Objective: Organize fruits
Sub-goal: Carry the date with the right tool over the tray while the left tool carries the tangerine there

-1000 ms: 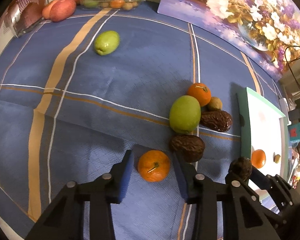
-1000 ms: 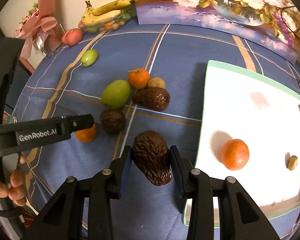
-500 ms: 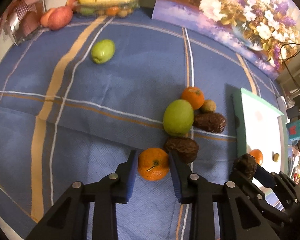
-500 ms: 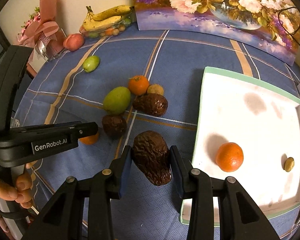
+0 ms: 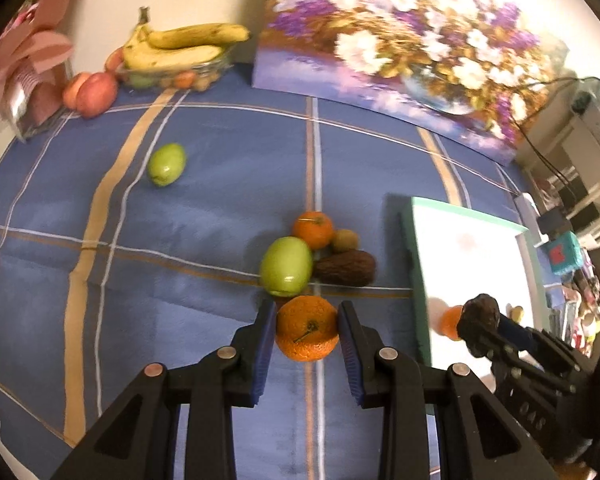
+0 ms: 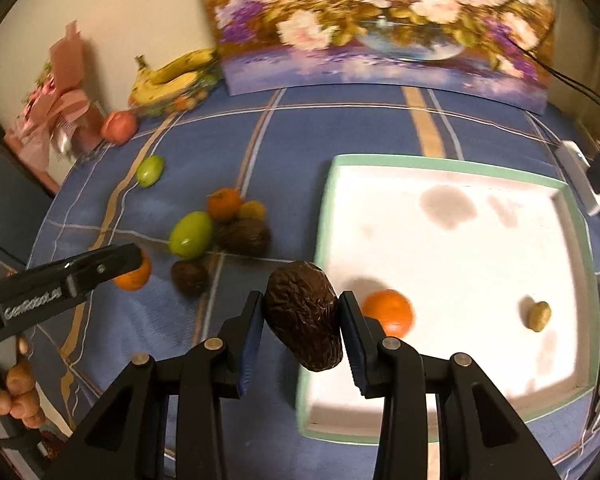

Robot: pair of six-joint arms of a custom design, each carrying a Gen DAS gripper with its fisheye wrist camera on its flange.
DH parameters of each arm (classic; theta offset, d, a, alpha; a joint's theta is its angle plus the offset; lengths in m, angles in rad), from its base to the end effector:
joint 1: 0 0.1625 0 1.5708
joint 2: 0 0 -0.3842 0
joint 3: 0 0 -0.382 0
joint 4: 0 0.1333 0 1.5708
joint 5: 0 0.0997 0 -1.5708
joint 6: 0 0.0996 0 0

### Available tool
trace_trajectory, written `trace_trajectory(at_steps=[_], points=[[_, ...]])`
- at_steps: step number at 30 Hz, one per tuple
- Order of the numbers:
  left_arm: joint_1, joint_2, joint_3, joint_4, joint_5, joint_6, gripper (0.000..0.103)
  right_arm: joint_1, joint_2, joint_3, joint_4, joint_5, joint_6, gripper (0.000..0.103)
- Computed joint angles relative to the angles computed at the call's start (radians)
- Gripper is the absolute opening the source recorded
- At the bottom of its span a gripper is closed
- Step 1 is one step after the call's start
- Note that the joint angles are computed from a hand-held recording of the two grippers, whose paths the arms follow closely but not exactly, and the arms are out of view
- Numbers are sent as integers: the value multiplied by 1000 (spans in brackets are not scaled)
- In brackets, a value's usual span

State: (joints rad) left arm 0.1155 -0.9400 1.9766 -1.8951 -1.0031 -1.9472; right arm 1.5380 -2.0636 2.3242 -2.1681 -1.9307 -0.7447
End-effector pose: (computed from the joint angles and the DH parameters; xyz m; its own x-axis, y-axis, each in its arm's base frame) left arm -0.4172 -0.2365 0.0153 -0.7918 -0.4039 -0.4582 -0.0421 0.7845 -0.6187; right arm 0.0879 -0.3153 0.3475 -0.7060 -0.5313 0.4683 -0.6086 0.7932 -0.0176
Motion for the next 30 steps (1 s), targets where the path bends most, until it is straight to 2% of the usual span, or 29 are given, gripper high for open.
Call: trace_trajectory(at_steps=[8, 19, 30], points=[[25, 123, -123, -72, 18, 167, 33, -95, 1, -61, -56, -6, 3, 40], [53, 297, -301, -141, -9, 384, 33, -204, 8, -130, -127, -9, -13, 40], [73, 374, -385, -147, -32, 452, 33, -239, -7, -159, -137, 28, -29, 40]])
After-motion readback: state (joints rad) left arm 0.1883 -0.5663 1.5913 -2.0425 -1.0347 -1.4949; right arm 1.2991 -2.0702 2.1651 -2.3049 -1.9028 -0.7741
